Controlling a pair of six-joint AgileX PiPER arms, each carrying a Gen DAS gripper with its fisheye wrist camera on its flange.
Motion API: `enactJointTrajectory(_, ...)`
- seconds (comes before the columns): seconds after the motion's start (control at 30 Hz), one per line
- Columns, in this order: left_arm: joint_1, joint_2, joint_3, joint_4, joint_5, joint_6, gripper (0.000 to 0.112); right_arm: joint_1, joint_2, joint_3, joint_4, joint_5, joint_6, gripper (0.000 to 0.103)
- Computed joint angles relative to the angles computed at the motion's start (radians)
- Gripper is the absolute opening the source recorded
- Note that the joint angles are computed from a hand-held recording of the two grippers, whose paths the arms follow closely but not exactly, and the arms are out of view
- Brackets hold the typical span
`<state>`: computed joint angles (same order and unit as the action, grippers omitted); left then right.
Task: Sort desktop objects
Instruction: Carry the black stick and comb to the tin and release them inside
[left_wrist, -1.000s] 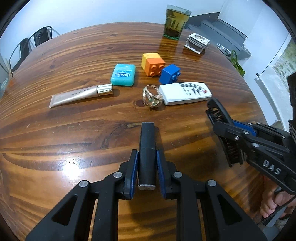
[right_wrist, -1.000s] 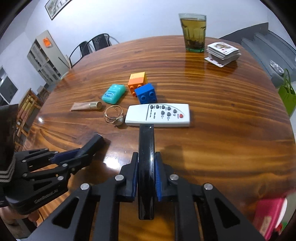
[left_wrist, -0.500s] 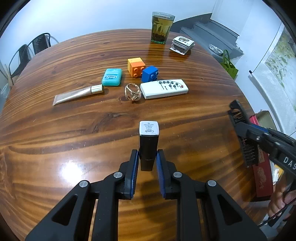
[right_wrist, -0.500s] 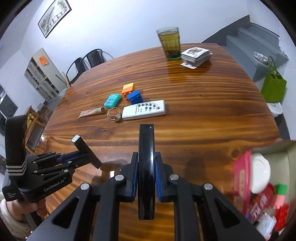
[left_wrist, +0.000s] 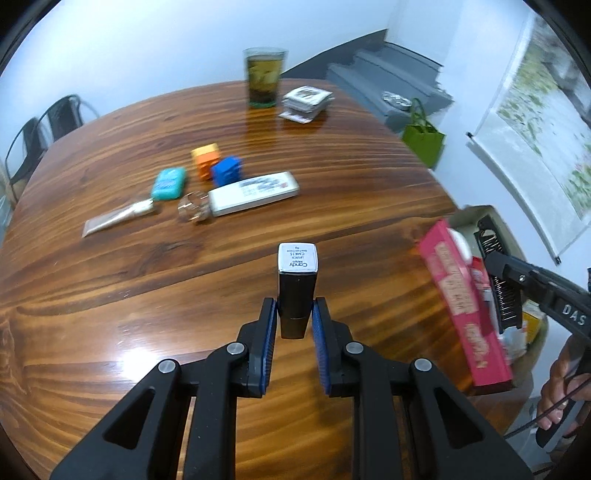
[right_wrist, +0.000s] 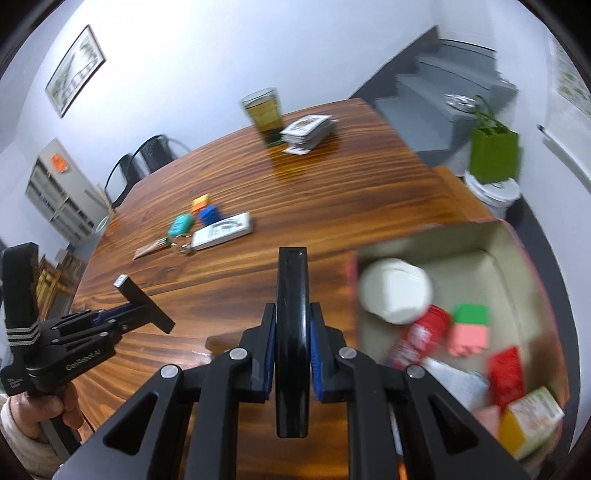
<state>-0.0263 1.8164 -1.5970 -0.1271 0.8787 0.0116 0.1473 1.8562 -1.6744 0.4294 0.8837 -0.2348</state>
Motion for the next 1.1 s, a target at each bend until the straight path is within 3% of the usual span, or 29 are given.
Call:
enactJointTrajectory(0.63,-0.338,0.14,-0.296,0.013,0.099,-0.086,0.021,-0.311,-0.146,0.224,0.085,0.032,-0.185,0.018)
enactJointTrajectory(0.83,-0.39,0.22,-0.419,0.006,0.156,-0.077,0.022,-0.35,-0.153,0.246,0.103,0.041,-0.206,0.018)
enactJointTrajectory(0.93,-0.395,0.285,-0.524,-0.025,0.227,-0.063,0.022,-0.364,-0.148,0.248,0.105,0.045,-0.202,0.018)
enactJointTrajectory(1.0,-0.396,0.323,-0.585,-0.049,0.276,-0.065,0.027,-0.371,-0.144,0.247,0.105,0.051,-0.196,0.018)
enactJointTrajectory(1.1,-0.396,0.323,-0.579,-0.079,0.272,-0.06,0.047,-0.374,-0.14,0.243,0.088,0.052,-0.179,0.023)
